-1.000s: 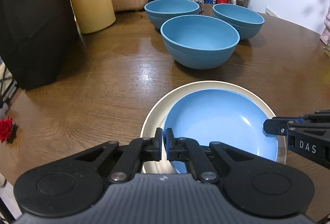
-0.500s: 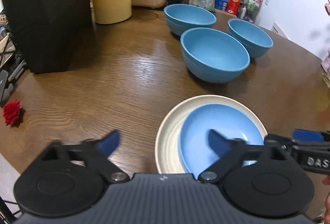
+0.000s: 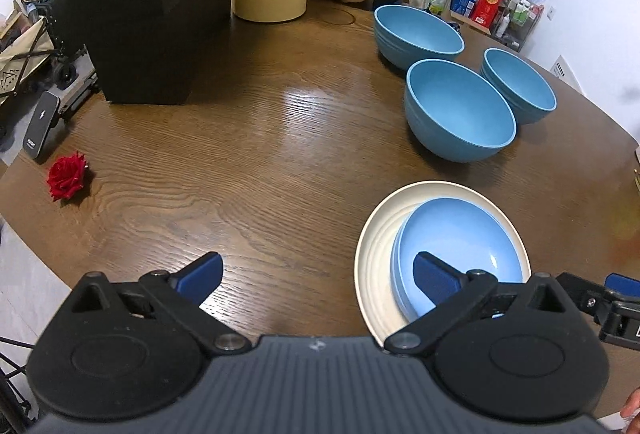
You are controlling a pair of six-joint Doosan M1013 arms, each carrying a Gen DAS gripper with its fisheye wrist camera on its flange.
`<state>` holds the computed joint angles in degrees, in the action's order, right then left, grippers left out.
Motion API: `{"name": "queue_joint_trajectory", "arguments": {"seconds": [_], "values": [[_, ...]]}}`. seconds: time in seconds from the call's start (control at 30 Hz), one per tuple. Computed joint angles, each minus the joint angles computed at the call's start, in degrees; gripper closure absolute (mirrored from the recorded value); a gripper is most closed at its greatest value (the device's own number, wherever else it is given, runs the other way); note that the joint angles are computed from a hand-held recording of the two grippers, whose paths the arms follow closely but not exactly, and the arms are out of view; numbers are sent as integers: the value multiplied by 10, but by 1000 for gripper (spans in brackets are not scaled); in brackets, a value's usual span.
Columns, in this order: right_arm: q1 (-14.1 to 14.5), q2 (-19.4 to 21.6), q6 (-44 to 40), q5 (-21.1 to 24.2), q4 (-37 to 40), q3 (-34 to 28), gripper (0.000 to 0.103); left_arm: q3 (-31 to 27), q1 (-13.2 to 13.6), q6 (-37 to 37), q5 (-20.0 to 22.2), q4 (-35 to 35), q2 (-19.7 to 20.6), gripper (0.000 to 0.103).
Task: Organize plates and bowls
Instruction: 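Withdraw both grippers from the plate stack toward the light-blue bowls, then close both grippers on the rim of a light-blue bowl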
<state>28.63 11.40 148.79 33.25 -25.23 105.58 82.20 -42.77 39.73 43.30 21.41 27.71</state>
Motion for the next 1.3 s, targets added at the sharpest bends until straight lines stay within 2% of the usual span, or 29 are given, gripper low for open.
{"name": "queue_joint_trajectory", "arguments": {"seconds": [0.2,0.37,0.5,0.67,0.77,0.93,1.13,1.3], "values": [[2,-4,9,13,-6,-8,0,-8,4,14,4,-12,-3,0],[-8,-4,0,24,-1,-19,0,-32,7,20,8,-15,7,0],[-24,1,-14,30,14,-34,0,-64,7,20,19,-9,20,0],[-58,10,-84,-5,90,-48,0,-108,5,21,37,8,42,0],[-68,24,-105,-1,100,-66,0,-141,8,35,52,-8,60,0],[-64,56,-69,64,41,-113,0,-201,14,94,73,-36,94,0],[-76,94,-45,94,61,-154,1,-293,32,188,98,-87,153,0],[-80,131,-12,130,63,-192,5,-381,47,260,152,-122,213,0]]}}
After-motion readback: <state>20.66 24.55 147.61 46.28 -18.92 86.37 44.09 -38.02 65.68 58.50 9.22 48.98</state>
